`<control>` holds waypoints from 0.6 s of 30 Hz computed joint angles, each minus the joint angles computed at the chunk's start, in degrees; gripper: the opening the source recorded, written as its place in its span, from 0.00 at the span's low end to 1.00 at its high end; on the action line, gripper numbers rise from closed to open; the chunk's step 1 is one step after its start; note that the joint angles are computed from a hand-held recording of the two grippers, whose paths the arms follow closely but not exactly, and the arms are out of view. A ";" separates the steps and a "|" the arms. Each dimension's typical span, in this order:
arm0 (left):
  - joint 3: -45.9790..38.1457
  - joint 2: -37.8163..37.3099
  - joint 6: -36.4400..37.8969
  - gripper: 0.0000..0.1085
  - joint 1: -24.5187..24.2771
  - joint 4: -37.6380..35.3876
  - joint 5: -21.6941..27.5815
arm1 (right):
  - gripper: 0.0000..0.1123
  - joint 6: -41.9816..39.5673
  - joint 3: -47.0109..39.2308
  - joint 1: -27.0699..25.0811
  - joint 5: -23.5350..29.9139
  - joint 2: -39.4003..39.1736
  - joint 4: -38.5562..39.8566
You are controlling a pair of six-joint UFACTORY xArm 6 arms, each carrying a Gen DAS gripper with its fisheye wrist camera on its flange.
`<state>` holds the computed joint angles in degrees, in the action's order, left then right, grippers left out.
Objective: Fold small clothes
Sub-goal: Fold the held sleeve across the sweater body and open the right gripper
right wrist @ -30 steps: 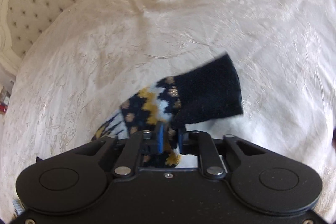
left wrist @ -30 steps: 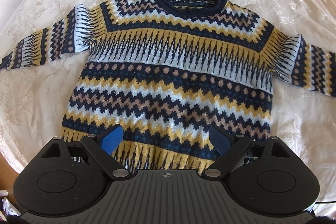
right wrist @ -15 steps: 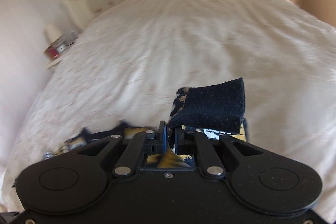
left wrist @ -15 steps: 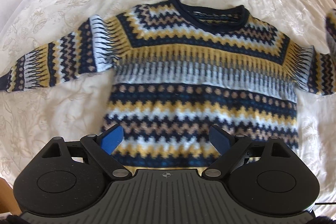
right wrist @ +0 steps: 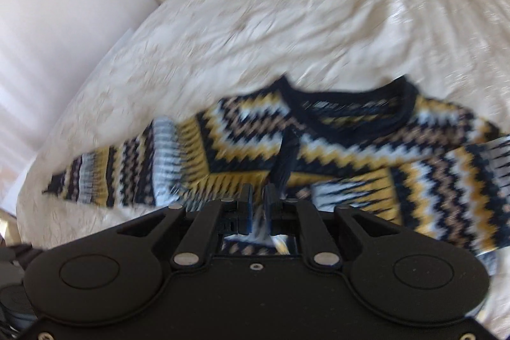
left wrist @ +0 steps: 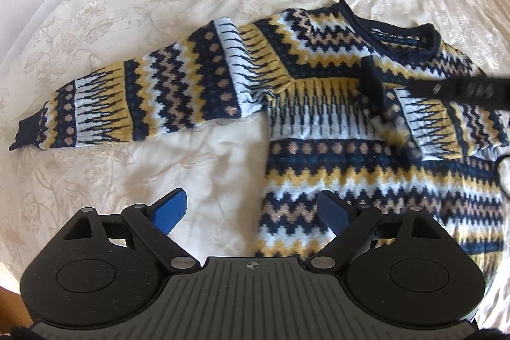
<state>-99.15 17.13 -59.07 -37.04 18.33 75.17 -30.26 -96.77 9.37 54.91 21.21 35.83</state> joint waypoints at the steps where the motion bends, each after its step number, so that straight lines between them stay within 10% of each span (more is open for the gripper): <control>1: 1.61 -0.95 0.13 0.82 0.28 0.33 -1.24 | 0.21 0.34 2.15 0.89 -0.80 -1.18 -0.64; 11: 14.72 -5.85 1.20 0.82 4.60 -6.26 -23.71 | 0.52 1.97 21.21 1.39 -9.53 -13.02 -11.24; 18: 2.67 4.38 5.37 0.82 4.45 -9.86 -23.12 | 0.58 4.27 26.06 -2.61 -10.70 -16.37 -13.50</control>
<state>-96.48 21.50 -53.70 -32.59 8.47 52.05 -25.99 -70.71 6.76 44.21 4.83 22.33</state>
